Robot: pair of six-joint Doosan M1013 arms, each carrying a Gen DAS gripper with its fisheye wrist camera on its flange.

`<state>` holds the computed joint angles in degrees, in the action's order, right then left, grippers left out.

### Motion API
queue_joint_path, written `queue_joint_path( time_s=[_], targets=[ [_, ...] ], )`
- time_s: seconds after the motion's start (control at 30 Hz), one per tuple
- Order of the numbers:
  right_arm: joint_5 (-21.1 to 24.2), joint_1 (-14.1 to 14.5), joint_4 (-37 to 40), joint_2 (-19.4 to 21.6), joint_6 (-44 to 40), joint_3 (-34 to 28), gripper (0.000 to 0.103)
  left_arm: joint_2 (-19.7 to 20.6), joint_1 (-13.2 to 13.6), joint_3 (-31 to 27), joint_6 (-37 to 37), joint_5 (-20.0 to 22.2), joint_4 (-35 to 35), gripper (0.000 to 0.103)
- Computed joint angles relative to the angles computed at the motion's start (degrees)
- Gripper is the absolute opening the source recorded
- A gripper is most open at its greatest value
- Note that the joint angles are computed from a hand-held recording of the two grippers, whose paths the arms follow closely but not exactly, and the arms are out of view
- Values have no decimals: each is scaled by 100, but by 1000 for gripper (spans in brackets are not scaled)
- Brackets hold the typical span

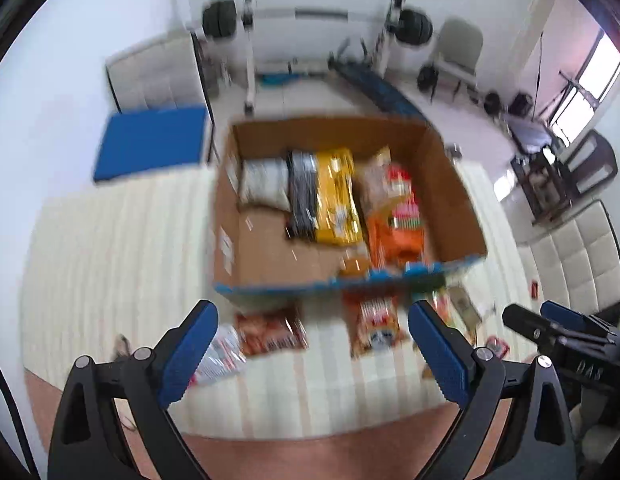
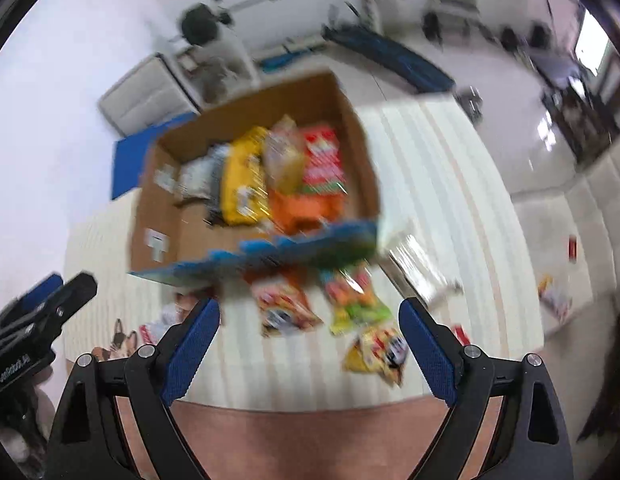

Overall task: Organize snacks
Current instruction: 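Grasp the orange CUICUIJIAO bag with the left tool while the right tool grasps the candy-ball bag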

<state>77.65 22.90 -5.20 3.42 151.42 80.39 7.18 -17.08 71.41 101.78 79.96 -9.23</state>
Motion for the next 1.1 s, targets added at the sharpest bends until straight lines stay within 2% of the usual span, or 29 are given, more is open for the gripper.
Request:
queue_joint_path(
  time_s=[0.13, 0.27, 0.5, 0.57, 0.6, 0.63, 0.7, 0.73, 0.83, 1.1],
  targets=[
    [-309, -319, 564, -122, -8, 582, 94, 189, -164, 196, -113, 345, 26, 98],
    [-452, -525, 872, -11, -391, 864, 93, 373, -381, 399, -288, 510, 116, 98],
    [-357, -641, 921, 112, -540, 985, 93, 765, -724, 567, -585, 707, 288, 98],
    [-335, -667, 958, 116, -572, 1010, 93, 818, -780, 624, -635, 706, 334, 91],
    [-329, -675, 961, 115, -579, 1021, 93, 827, -797, 655, -628, 697, 343, 73],
    [-344, -675, 946, 111, -594, 1043, 93, 842, -798, 689, -622, 740, 293, 65],
    [-335, -677, 937, 116, -639, 1055, 92, 798, -739, 760, -672, 710, 92, 57],
    [-341, -674, 954, 123, -675, 1054, 92, 750, -731, 794, -682, 680, 125, 48],
    [-366, -664, 1046, 212, -897, 1017, 92, 596, -675, 912, -700, 708, 255, 47],
    [-116, -572, 1096, 699, -1347, 792, 91, 322, -305, 1254, -714, 838, 224, 47]
  ],
)
